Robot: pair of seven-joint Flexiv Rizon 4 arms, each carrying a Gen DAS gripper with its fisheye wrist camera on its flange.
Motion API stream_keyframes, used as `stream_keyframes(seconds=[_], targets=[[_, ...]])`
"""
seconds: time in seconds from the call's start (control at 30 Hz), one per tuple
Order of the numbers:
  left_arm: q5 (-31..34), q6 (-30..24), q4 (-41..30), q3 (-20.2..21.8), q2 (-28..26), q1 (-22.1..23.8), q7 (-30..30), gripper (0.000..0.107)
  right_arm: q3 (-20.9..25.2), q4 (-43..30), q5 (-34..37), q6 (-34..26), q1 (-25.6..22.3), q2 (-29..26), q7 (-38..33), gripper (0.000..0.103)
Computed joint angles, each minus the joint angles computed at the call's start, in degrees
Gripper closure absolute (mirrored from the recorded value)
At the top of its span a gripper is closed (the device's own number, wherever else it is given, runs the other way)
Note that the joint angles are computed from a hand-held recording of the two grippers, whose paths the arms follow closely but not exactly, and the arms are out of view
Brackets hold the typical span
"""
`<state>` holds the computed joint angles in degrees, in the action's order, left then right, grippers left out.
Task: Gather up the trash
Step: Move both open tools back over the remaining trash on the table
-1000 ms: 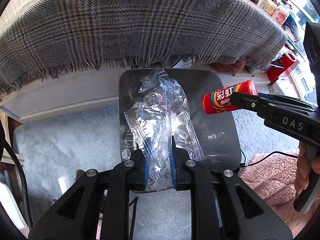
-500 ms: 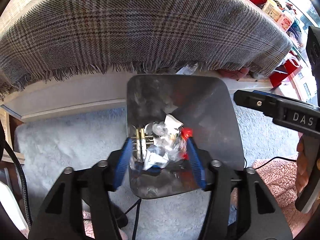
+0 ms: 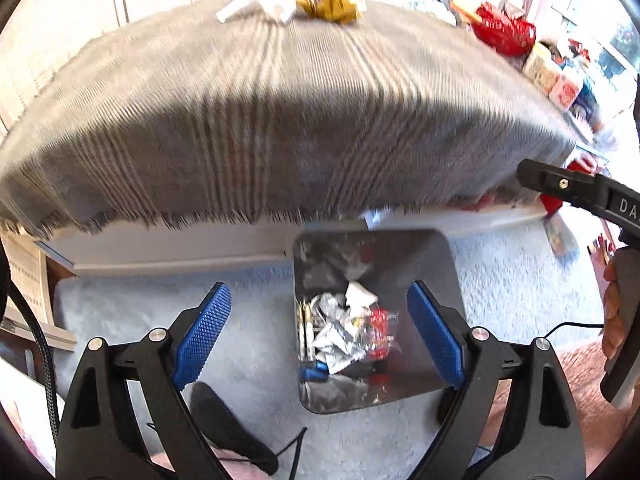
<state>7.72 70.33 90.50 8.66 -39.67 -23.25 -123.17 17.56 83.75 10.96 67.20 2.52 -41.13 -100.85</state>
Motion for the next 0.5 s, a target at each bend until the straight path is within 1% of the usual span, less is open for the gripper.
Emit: stream_keyframes(seconds=[0.1, 0.2, 0.3, 0.4, 0.5], targets=[[1.3, -0.6, -1.2, 1.8, 1.2, -0.6, -0.6, 0.022, -0.6, -2.1, -0.6, 0.8, 0.5, 0.4, 0.3, 0.012], [2.8, -2.1, -3.4, 2.8, 1.6, -0.3, -0.9, 0.022, -0.5, -5.9, -1.4, 0.4, 0.8, -0.6, 0.2, 0.011], [2.4, -3.3, -6.3, 1.9, 1.0, 2.0, 0.1, 0.022, -1.0, -11.4, -2.4, -1.5, 1.8, -3.0, 0.5, 0.011], [2.8, -5.3, -10.7, 1.9, -0.6, 3.5, 1.5, 0.022, -1.5, -17.8, -3.7, -3.9, 3.1, -5.9, 0.2, 0.011], [2.0, -6.7, -15.2, 1.1, -3.0, 5.5, 3.2, 0.022, -1.1, -25.9, -3.9, -7.7, 4.2, -10.1, -0.7, 0.011]])
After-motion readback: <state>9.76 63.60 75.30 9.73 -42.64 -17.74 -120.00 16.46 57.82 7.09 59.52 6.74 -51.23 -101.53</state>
